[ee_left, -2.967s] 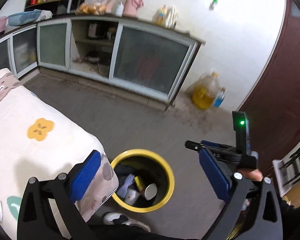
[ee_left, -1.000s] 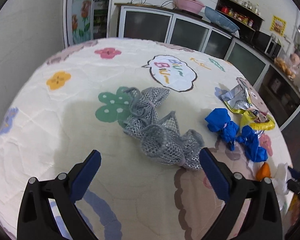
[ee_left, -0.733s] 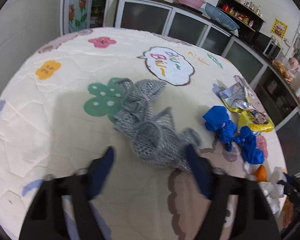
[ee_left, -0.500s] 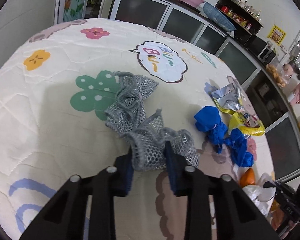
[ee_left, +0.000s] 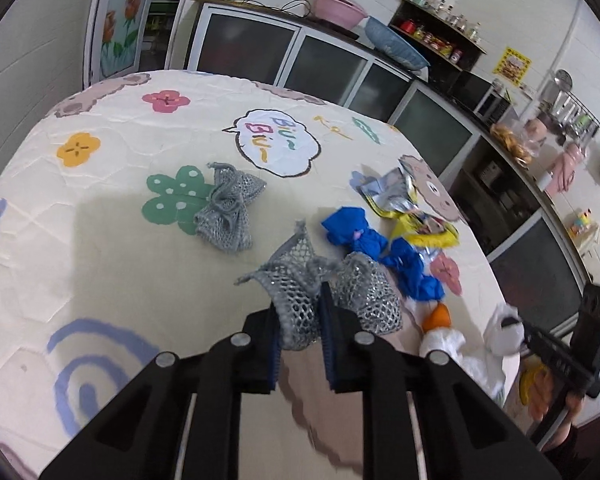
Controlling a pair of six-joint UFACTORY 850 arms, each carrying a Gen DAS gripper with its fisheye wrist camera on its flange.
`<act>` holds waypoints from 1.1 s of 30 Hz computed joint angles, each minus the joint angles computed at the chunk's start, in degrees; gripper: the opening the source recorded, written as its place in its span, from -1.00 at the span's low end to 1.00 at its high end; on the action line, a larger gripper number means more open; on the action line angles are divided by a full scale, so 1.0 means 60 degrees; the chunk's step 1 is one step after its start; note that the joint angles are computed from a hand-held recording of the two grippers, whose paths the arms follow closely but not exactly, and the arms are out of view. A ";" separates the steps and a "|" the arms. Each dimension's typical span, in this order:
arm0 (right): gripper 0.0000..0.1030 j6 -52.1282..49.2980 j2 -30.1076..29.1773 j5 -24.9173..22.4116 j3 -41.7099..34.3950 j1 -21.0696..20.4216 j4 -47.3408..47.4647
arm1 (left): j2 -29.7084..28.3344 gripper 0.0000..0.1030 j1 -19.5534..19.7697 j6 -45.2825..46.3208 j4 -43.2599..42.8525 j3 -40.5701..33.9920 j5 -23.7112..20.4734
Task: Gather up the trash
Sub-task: 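Grasp the white tissues with the right tool while the left tool grasps the grey mesh net, then carry the tissues and grey net to the yellow bin and release both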
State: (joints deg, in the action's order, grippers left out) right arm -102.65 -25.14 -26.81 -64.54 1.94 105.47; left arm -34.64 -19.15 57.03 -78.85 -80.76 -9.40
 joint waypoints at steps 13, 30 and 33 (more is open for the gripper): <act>-0.79 -0.0757 0.1189 -0.0522 0.1151 -0.0319 0.1045 | 0.0945 -0.70 -0.0497 0.2862 -0.2345 0.1156 -0.0042; -0.79 -0.2698 0.4393 0.0267 0.4538 -0.2710 0.3237 | -0.0476 -0.69 -0.2911 0.1327 0.0906 -0.1147 -0.1819; -0.79 -0.2494 0.4765 0.0361 0.5051 -0.3459 0.3100 | -0.1010 -0.69 -0.3373 0.0826 0.1686 -0.1929 -0.2285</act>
